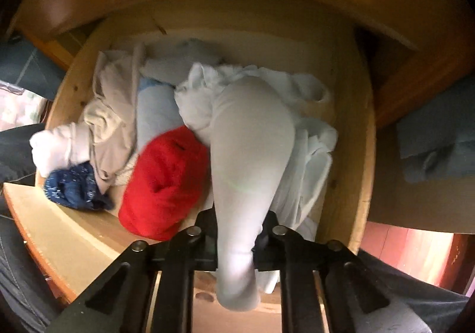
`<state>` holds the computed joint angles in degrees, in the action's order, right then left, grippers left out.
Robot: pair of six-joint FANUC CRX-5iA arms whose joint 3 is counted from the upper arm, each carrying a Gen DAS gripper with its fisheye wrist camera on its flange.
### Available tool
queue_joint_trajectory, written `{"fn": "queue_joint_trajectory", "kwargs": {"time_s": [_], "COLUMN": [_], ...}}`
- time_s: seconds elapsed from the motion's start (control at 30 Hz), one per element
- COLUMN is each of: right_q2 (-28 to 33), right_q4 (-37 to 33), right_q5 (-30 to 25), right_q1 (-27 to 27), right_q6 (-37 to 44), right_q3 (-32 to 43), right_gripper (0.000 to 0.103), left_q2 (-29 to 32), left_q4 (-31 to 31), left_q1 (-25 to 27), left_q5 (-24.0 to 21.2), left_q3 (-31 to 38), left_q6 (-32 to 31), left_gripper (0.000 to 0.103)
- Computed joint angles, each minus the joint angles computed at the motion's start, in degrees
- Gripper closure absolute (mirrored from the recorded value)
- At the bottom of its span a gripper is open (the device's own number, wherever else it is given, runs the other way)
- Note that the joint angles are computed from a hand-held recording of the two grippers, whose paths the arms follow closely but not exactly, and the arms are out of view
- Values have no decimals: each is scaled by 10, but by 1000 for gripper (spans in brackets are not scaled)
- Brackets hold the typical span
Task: Take underwear out of drawer
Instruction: 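Lower the right tool into the drawer and grasp the white sock, then lift the white sock with the right gripper and carry it over the box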
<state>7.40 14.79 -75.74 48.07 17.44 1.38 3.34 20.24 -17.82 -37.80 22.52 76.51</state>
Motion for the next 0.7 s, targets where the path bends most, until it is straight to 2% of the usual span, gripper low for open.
{"fn": "queue_joint_trajectory", "kwargs": {"time_s": [0.07, 0.47, 0.7], "right_q2": [-14, -72, -117], "right_q4": [12, 54, 64], "right_q5": [3, -22, -53], "right_q1": [11, 61, 88], "right_q6": [-17, -72, -130], "right_q3": [-8, -7, -25], "right_gripper": [92, 92, 92], "left_q2": [0, 2, 8], "left_q4": [-21, -40, -101], "left_q1": [-7, -10, -7], "left_q5": [3, -5, -18], "left_q3": [8, 21, 46], "left_q6": [12, 19, 71], "left_gripper": [23, 23, 23]}}
